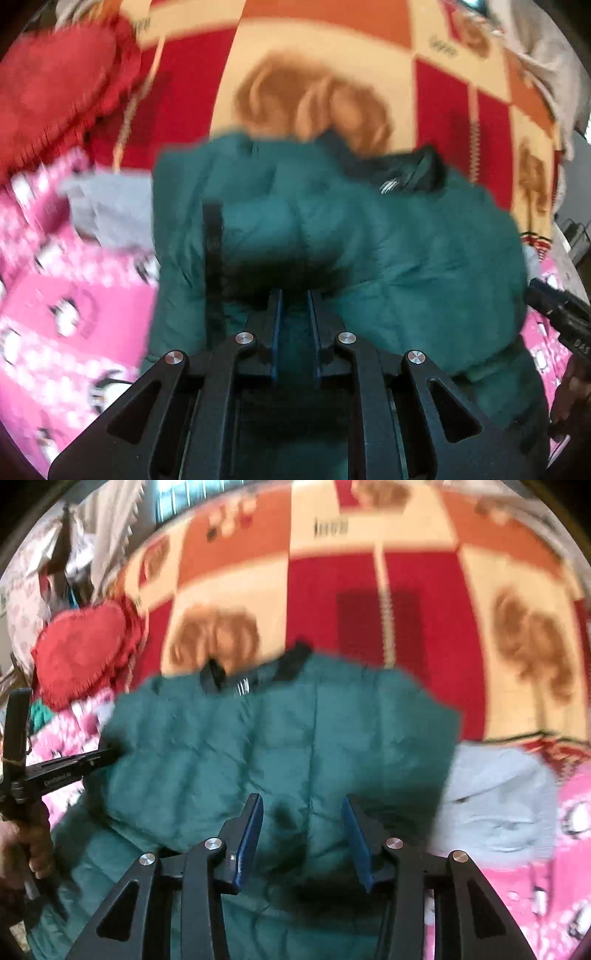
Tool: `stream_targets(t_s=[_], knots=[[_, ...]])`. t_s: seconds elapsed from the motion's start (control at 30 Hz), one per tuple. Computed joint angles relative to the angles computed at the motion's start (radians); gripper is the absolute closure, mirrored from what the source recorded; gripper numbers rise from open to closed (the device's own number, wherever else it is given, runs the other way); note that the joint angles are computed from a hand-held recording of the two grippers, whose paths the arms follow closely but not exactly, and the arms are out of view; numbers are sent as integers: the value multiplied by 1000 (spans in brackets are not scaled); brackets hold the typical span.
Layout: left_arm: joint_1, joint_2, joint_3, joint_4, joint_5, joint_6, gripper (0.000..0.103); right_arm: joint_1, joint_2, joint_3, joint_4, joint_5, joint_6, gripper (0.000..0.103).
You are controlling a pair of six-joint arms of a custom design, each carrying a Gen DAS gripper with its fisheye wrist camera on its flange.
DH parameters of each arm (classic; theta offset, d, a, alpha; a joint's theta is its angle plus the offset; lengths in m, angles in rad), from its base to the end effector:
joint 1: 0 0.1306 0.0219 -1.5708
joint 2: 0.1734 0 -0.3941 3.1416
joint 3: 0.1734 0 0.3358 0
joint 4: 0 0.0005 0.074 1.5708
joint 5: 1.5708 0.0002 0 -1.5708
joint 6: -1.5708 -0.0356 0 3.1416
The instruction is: Fold large clothes
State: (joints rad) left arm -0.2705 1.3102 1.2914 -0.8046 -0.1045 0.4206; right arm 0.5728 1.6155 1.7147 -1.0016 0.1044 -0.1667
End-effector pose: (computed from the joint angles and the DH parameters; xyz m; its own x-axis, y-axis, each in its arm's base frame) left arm 0.3839 -0.1031 0.4365 -0.7258 -0.2201 -0.6517 -0.1083 0.9722 -0.2077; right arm 0.4300 0.2723 0.4626 -0.7308 -0.2750 -0.6247 -0.3686 0.9293 0.0222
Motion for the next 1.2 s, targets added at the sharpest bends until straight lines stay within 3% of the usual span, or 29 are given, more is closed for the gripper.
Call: stream_targets(t_s=[0.03,0.13,0.27,0.33,0.43,0.53,0.57,0.7,0.8,0.9,1.03,1.13,1.2], knots=[[9,13,-11,15,10,6,91,-9,16,-12,-10,18,-8,59],[16,26,-44,81,27,-11,91,-49,4,-93,83,-66,-49,58],[20,23,-68,117,33,-9,90,-56,15,-70,57,-99,-46,55],[17,16,-76,125,24,-7,90,-43,16,-29,21,-62,-13,56],[13,15,-83,133,9,-9,90,-32,-21,-15,145,-30,-7,56],[7,19,-79,133,-3,-10,90,-39,41,100,167,-2,-74,56],[10,18,-83,138,4,-7,90,-46,72,138,160,-16,-85,56],[24,16,-90,150,37,0,90,-69,266,334,-47,5,-156,56],[25,19,-87,149,41,-1,90,-67,261,273,41,28,-179,56],[26,21,-84,144,41,-1,90,-53,251,286,17,50,-177,56],[29,20,-83,140,43,1,90,-22,109,154,82,73,-152,55],[23,21,-80,136,36,3,91,14,27,42,134,0,-143,50],[19,24,-75,129,26,-1,90,31,22,2,114,-31,-134,45]])
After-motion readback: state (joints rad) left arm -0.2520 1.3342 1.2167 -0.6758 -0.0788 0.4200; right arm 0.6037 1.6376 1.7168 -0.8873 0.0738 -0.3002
